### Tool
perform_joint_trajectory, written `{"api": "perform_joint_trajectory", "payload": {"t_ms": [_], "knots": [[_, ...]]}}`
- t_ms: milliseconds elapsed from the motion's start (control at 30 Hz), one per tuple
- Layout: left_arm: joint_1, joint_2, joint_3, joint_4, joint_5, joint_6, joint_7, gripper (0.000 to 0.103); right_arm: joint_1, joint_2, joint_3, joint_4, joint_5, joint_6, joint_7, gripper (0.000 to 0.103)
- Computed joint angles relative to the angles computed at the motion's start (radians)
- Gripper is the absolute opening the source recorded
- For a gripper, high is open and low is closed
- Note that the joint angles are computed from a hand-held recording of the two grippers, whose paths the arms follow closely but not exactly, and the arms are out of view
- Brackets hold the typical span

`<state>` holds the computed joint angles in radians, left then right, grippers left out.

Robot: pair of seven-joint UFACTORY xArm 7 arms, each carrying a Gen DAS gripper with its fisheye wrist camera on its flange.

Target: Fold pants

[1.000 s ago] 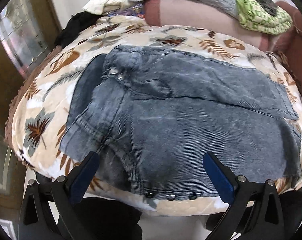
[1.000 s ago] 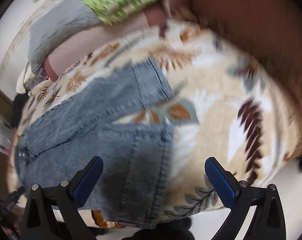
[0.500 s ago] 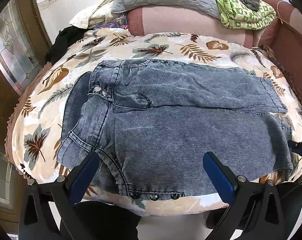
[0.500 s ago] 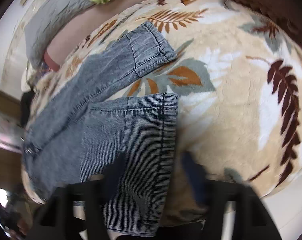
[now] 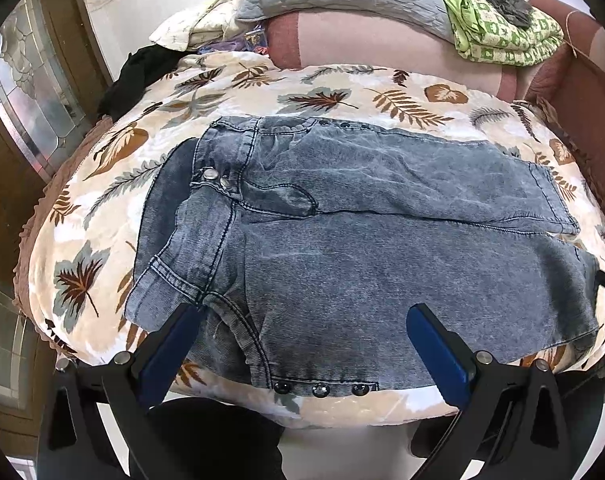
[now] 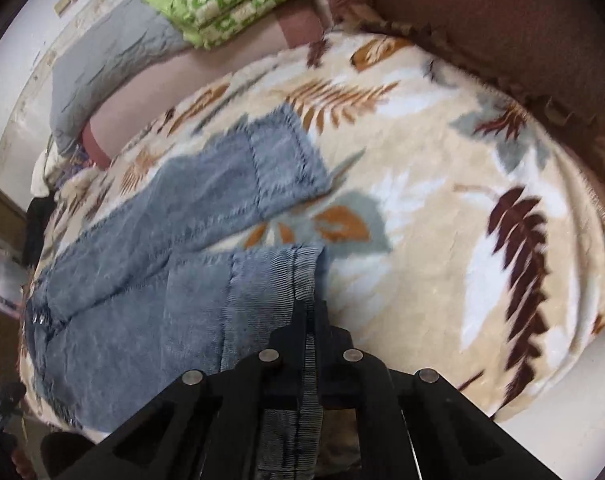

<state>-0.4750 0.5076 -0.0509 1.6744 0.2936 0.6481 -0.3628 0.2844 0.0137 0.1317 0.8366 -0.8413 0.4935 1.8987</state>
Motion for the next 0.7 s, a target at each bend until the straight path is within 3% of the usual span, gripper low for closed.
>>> {"api": "perform_joint_trajectory", "payload": {"t_ms": [200,333,433,533,567,600,700], "knots": [[-0.001,0.012,0.004,0.012,0.001,0.01,-0.005,0.103,-0.017,-0.003,-0.006,0.017,-0.037,0.074,0.017,0.003],[0.007,0.012,0.001,0.013,-0.01,0.021,0.002,0.103,-0.067,0.07,-0.031,-0.001,0.081,-0.058,-0.021,0.004],[0.007,0.004,0.011,0.005,0.001,0.015,-0.008,0.103,-0.061,0.014,-0.09,-0.083,-0.041,-0.206,0.146,0.006],[0.013,0.007,0.01,0.014,-0.002,0.019,-0.016,0.103,-0.092,-0.054,-0.074,-0.146,-0.131,-0.286,0.252,0.031],[0.015,0.006,0.008,0.013,-0.006,0.017,-0.016,0.103,-0.102,-0.069,-0.057,-0.154,-0.15,-0.292,0.27,0.046],[0.018,0.005,0.005,0.012,-0.01,0.015,-0.013,0.103,-0.111,-0.096,-0.039,-0.174,-0.186,-0.324,0.278,0.051],[0.016,0.007,0.0,0.013,-0.013,0.015,-0.005,0.103,-0.109,-0.142,-0.002,-0.215,-0.129,-0.39,0.177,0.051]]}}
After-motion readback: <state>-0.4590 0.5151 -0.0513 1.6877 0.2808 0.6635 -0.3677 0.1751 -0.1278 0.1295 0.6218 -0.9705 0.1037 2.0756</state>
